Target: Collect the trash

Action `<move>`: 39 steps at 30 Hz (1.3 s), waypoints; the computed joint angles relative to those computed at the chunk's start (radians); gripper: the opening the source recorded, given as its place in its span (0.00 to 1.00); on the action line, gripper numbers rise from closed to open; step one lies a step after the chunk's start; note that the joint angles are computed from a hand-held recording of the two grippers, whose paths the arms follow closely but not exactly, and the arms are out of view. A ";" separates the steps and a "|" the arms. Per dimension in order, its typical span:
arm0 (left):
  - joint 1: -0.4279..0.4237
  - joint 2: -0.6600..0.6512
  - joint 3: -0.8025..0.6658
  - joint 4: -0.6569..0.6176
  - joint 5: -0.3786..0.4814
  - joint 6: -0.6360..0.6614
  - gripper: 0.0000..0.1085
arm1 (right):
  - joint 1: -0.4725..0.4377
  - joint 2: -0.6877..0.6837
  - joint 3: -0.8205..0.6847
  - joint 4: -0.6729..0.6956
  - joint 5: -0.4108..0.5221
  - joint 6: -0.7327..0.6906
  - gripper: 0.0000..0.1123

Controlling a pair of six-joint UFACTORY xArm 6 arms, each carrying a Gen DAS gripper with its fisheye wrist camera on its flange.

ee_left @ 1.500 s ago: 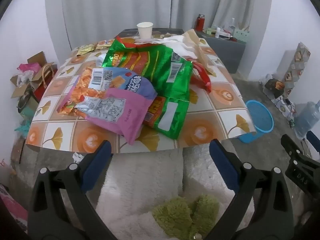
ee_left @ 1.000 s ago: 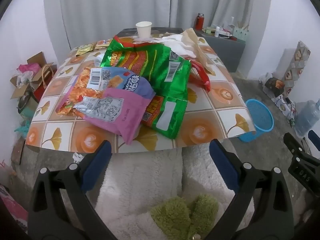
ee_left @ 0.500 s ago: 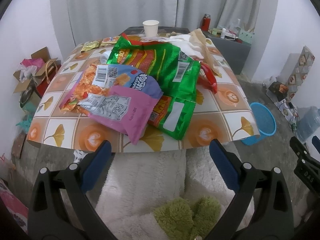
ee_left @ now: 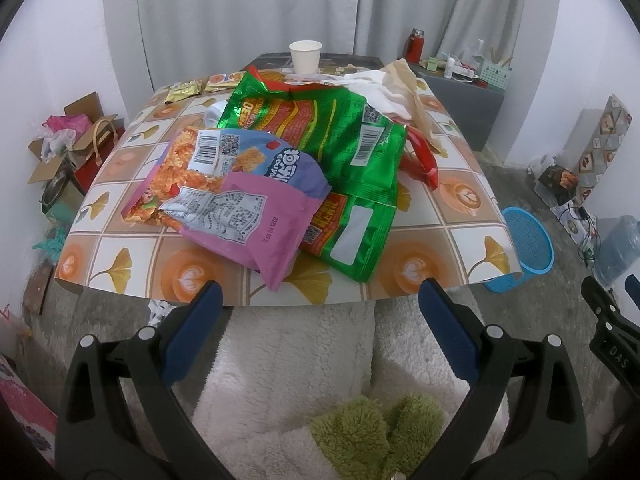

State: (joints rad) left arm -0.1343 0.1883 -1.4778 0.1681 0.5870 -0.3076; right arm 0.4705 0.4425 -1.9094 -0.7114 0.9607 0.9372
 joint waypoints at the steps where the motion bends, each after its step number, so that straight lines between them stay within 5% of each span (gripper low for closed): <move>1: 0.000 0.000 0.000 0.000 0.000 0.001 0.87 | 0.000 0.000 0.000 0.000 0.000 0.000 0.86; 39: 0.012 0.007 -0.005 0.010 0.010 -0.004 0.87 | -0.001 0.000 0.004 0.001 -0.003 0.002 0.86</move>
